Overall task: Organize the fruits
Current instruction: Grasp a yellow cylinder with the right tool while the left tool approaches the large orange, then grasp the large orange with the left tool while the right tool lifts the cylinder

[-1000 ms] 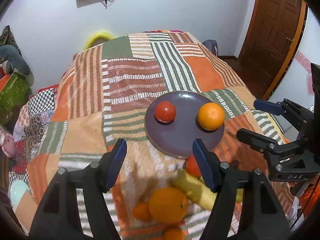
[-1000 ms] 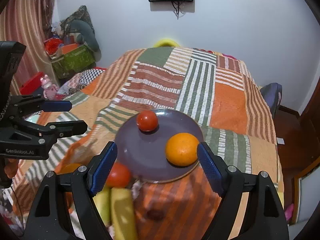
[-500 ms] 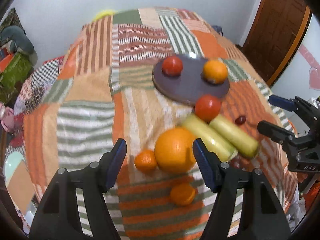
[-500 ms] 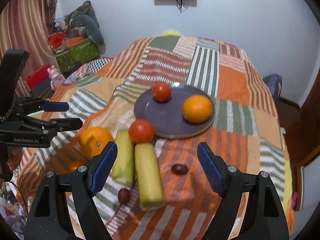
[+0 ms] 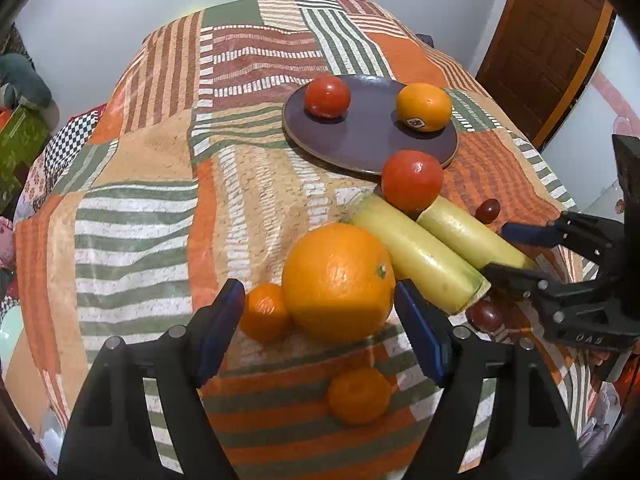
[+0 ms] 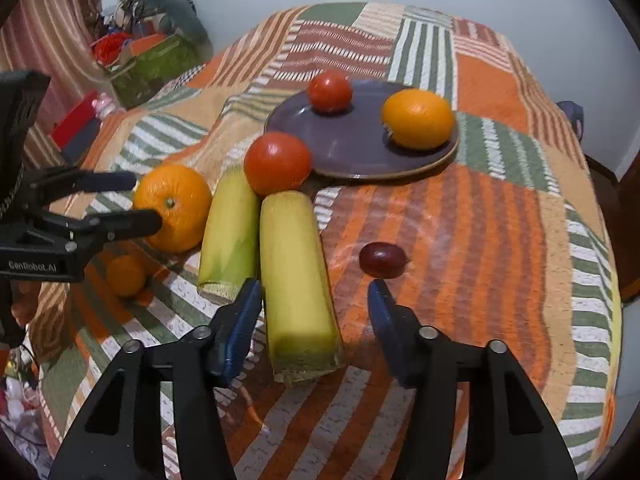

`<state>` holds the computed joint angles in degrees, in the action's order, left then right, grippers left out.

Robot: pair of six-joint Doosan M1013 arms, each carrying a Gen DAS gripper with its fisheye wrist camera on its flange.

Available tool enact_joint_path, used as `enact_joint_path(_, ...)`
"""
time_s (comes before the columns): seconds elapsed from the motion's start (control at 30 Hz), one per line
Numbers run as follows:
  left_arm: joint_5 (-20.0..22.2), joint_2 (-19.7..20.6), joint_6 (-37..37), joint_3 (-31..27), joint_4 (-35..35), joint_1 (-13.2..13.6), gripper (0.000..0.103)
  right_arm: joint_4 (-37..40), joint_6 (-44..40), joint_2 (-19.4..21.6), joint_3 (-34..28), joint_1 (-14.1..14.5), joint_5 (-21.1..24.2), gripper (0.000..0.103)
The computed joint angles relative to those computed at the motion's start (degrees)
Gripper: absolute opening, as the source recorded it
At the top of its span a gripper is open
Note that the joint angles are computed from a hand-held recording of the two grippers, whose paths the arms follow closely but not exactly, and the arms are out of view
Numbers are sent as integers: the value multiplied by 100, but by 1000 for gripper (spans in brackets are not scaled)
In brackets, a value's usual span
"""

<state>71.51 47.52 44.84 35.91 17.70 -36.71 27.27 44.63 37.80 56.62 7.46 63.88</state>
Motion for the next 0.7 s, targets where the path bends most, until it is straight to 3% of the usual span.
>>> enact_joint_path(0.07,41,66,73,-106,-21,7,77,60,-47,34,-33,-12,85,45)
enact_joint_path(0.13,97,132,139,-198,1,2,77,217,-99,52,-43,-39,194,35)
enact_joint_path(0.33,203,262,131,-357,249,-56,76,315,-145,-33,116,-50,59,35)
enact_joint_path(0.43,133,256,213,-347,193,-60,66,355,-152,-81,179,-99,80,35)
enact_joint_path(0.7,228,259,120,-403,241,-88,65,204,-174,-219,314,-193,146,34)
